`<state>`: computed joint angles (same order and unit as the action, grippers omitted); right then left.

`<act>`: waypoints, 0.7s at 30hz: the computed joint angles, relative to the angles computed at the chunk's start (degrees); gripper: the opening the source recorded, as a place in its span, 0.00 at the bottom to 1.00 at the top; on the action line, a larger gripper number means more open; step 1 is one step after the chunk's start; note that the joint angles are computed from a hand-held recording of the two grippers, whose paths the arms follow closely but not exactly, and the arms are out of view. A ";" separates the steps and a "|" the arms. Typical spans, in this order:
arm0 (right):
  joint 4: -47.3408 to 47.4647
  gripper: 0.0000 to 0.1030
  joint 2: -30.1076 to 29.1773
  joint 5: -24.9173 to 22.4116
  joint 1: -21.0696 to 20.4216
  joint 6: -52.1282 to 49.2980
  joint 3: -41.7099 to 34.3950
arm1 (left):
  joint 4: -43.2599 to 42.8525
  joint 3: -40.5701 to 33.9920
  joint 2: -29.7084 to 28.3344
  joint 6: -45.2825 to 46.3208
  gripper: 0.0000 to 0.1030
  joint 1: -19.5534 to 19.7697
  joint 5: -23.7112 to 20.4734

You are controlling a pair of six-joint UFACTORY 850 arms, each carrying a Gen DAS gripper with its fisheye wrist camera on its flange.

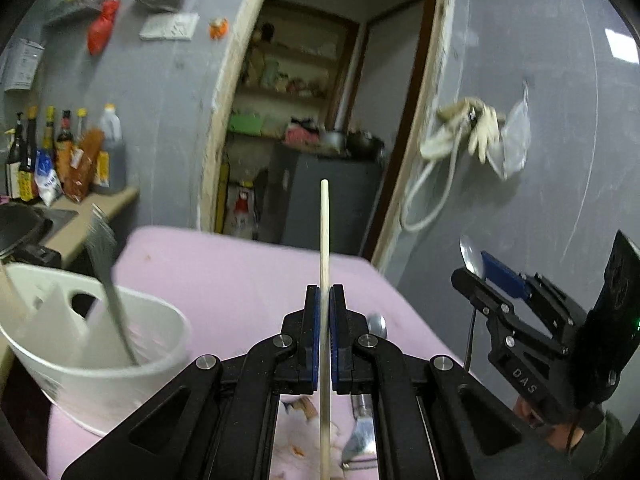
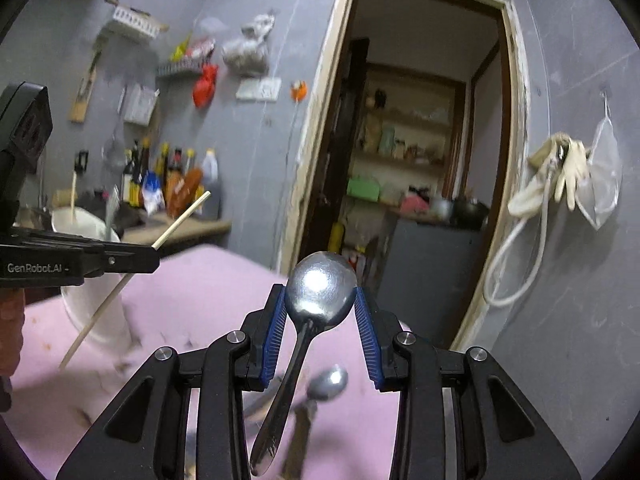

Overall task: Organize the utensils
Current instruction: 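Lift the chopstick with the left tool while the right tool raises the spoon toward the caddy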

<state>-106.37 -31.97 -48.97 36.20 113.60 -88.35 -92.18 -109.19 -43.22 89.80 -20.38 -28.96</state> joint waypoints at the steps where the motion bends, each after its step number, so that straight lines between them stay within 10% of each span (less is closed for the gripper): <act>1: -0.70 0.31 -0.38 0.05 0.09 0.04 -0.97 | -0.78 0.03 0.26 0.47 0.02 0.61 -0.40; 21: -12.82 0.31 -23.19 10.44 1.29 7.58 -41.61 | -18.91 -14.14 -6.58 5.54 0.02 12.22 3.06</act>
